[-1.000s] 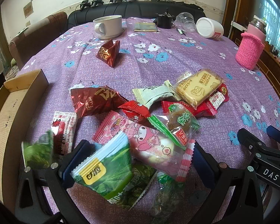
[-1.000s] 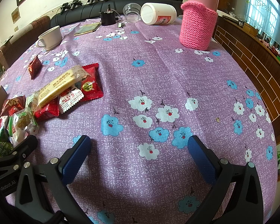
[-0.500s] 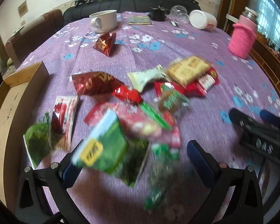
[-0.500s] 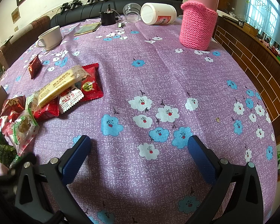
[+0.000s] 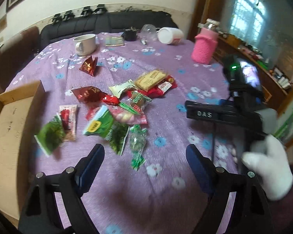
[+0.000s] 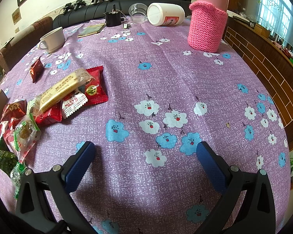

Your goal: Organize snacks

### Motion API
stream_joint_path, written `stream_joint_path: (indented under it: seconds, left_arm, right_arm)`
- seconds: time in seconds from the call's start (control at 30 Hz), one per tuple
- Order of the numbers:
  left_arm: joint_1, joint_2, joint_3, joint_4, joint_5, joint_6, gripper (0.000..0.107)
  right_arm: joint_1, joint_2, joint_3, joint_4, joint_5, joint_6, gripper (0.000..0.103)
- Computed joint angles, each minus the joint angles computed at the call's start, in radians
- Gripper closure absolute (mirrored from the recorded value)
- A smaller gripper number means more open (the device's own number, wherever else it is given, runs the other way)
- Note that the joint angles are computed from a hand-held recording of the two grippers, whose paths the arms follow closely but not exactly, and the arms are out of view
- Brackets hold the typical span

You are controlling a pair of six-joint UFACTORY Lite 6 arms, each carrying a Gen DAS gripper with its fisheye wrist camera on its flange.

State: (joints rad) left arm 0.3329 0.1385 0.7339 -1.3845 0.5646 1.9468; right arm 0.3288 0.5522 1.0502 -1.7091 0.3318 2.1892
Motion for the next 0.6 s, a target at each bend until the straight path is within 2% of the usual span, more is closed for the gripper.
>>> stream_joint_path:
  seconds: [0.07, 0.17, 0.23, 0.33, 0.4, 0.43, 0.5, 0.6]
  left_arm:
    - [0.077, 0.025, 0.048, 0.102, 0.056, -0.063, 0.022]
    - [0.198, 0.087, 0.138, 0.140, 0.135, -0.066, 0.022]
    - [0.268, 0.142, 0.200, 0.137, 0.188, -0.045, 0.021]
    - [0.308, 0.249, 0.335, 0.177, 0.188, -0.086, 0.021]
    - [0.310, 0.259, 0.357, 0.190, 0.178, -0.086, 0.024]
    - [0.303, 0.258, 0.366, 0.192, 0.187, -0.070, 0.027]
    - [0.285, 0.244, 0.366, 0.194, 0.195, -0.039, 0.041]
    - [0.213, 0.267, 0.393, 0.199, 0.132, -0.026, 0.044]
  right_arm:
    - [-0.003, -0.001, 0.014, 0.082, -0.024, -0.085, 0.000]
    - [0.007, -0.012, 0.018, 0.284, -0.018, -0.263, 0.000]
    - [0.008, -0.026, 0.007, 0.320, -0.021, -0.305, 0.000]
    - [0.012, -0.038, -0.025, 0.227, -0.024, -0.213, 0.000]
    - [0.017, -0.036, -0.023, 0.223, -0.019, -0.205, 0.000]
    - [0.020, -0.037, -0.025, 0.221, -0.016, -0.200, 0.000]
    - [0.021, -0.052, -0.044, 0.192, -0.016, -0.165, 0.000]
    - [0.018, -0.074, -0.073, 0.107, -0.022, -0.060, 0.000]
